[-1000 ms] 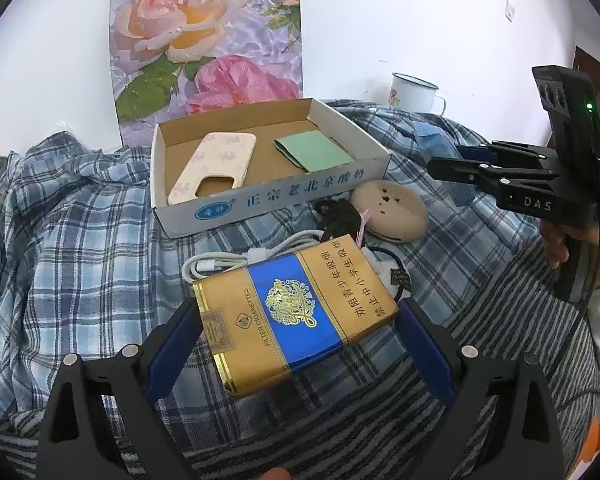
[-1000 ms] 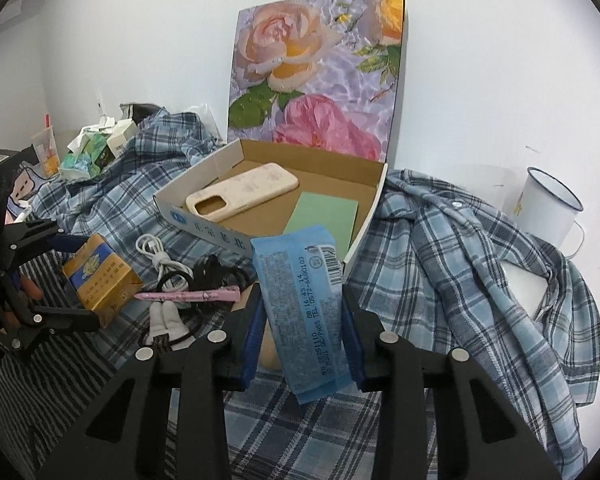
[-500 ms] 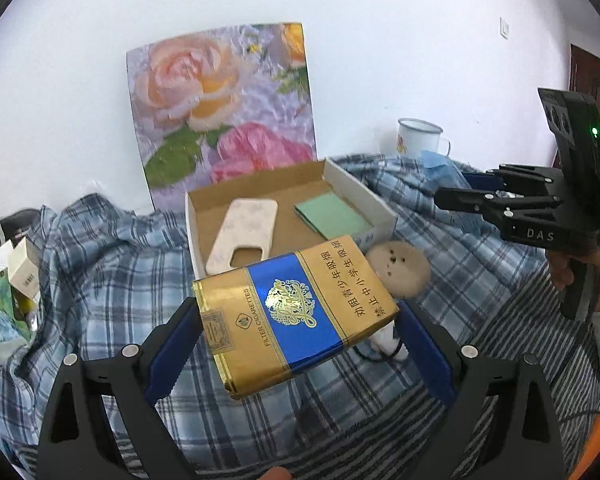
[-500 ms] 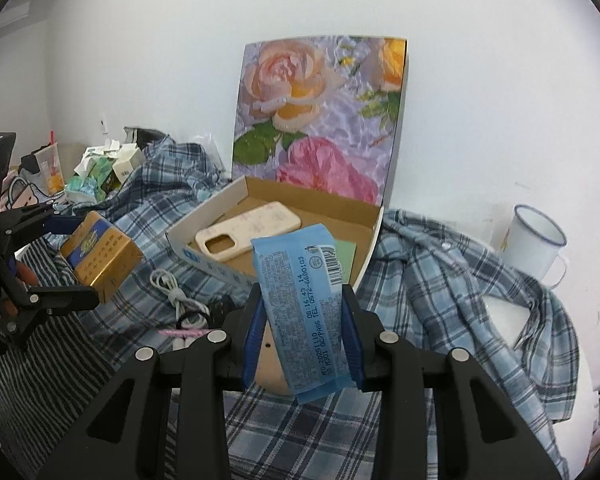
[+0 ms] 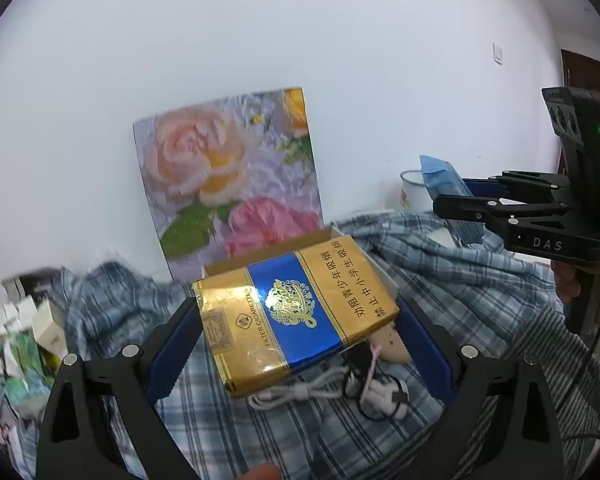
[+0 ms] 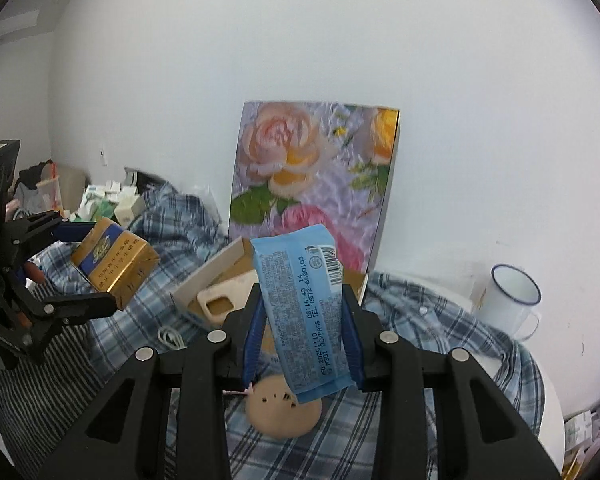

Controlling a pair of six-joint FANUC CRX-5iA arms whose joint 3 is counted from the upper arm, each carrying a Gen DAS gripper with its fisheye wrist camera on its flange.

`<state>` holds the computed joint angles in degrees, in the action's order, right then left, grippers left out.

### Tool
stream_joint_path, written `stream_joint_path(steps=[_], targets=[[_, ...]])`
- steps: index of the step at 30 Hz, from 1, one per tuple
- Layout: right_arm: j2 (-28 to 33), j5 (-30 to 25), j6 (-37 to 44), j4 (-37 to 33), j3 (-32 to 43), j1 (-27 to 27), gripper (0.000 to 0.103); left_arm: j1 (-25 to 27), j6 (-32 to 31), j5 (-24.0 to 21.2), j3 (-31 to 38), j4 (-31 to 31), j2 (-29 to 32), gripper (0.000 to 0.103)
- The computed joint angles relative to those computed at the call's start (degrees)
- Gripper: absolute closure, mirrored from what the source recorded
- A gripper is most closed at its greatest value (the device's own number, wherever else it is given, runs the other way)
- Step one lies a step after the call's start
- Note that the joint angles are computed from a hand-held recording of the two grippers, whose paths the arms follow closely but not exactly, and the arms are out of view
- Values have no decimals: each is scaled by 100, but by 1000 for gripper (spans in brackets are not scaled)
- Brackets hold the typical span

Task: Organize soft objects
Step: 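Carry the gold pack and blue packet up over the open box with both tools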

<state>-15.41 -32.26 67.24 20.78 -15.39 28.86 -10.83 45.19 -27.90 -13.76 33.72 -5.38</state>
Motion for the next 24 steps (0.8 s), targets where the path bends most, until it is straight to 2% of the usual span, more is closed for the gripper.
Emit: stream_joint_path(steps=[5, 9, 12, 17, 24], targets=[[38, 65, -79, 144, 146, 13, 69, -50, -111, 236, 182, 89, 76, 6], [88, 165, -157, 275, 264, -7, 69, -29, -378, 270, 266, 578, 153, 6], [151, 254, -230, 399, 343, -15, 69, -9, -200, 359, 433, 444, 250, 6], [299, 395, -353, 660, 486, -14, 69, 67, 27, 186, 792, 375, 474, 6], [598, 557, -302, 528, 907, -148, 69, -33, 69, 227, 1220, 473, 746, 6]])
